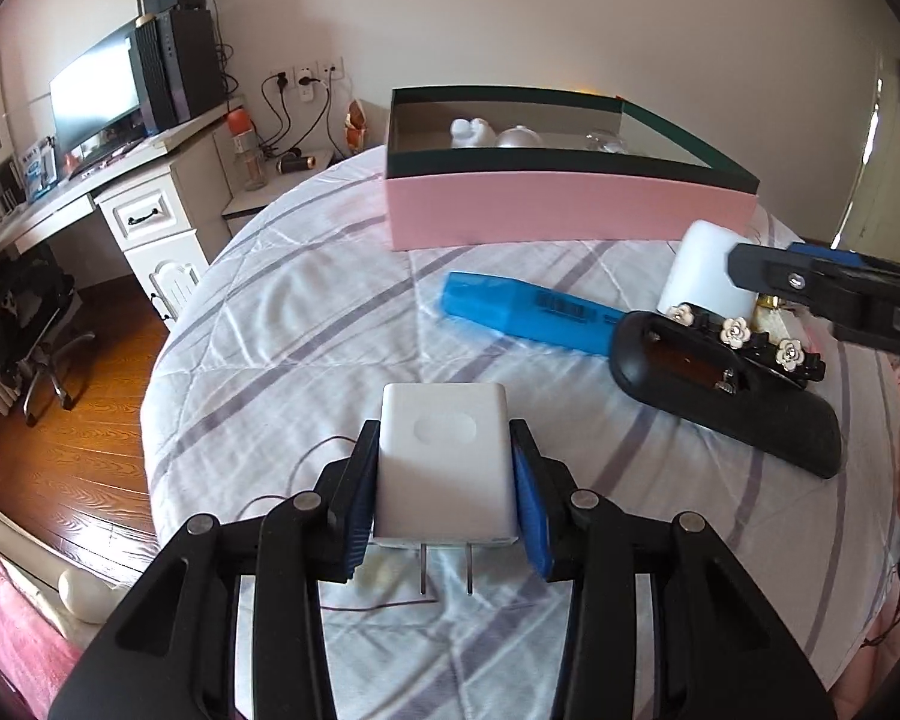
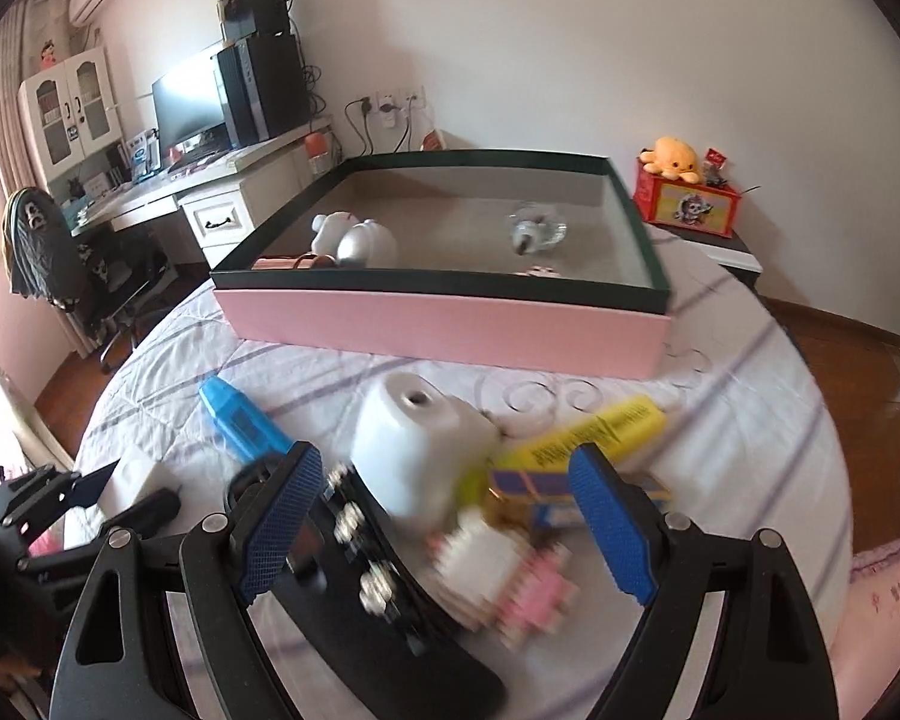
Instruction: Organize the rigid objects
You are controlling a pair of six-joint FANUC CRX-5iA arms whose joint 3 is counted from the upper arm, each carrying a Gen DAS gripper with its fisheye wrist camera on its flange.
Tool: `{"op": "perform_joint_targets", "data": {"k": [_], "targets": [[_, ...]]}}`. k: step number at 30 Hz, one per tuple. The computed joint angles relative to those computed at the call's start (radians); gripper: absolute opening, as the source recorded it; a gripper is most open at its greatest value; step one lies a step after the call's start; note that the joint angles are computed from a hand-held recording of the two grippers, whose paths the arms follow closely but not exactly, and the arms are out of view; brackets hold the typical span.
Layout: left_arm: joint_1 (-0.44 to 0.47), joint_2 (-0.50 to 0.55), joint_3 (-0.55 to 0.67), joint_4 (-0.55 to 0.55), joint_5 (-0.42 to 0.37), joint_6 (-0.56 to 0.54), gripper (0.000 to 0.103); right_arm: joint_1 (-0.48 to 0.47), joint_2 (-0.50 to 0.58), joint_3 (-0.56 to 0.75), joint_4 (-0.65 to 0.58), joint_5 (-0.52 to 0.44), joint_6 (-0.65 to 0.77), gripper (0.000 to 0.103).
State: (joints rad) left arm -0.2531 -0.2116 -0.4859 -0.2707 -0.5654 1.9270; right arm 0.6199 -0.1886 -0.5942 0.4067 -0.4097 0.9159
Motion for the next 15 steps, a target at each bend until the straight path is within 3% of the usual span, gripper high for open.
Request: {"op": "perform_joint_targets", "data": {"k": [4, 5, 15], "targets": [[0.035, -0.018, -0.028, 0.041, 0.027, -0.035, 0.041, 0.003, 0.056, 0.053, -0.062, -0.027, 0.067, 0.082], [0.045, -0.02, -0.033, 0.058, 0.034, -0.051, 0.041, 0.003, 0.07, 0.062, -0.068, -0.033, 0.072, 0.076], [0.082, -0.021, -0.048, 0.119, 0.068, -0.121, 0.041, 0.011, 0.101, 0.049, 0.006, -0.018, 0.049, 0.067]]}}
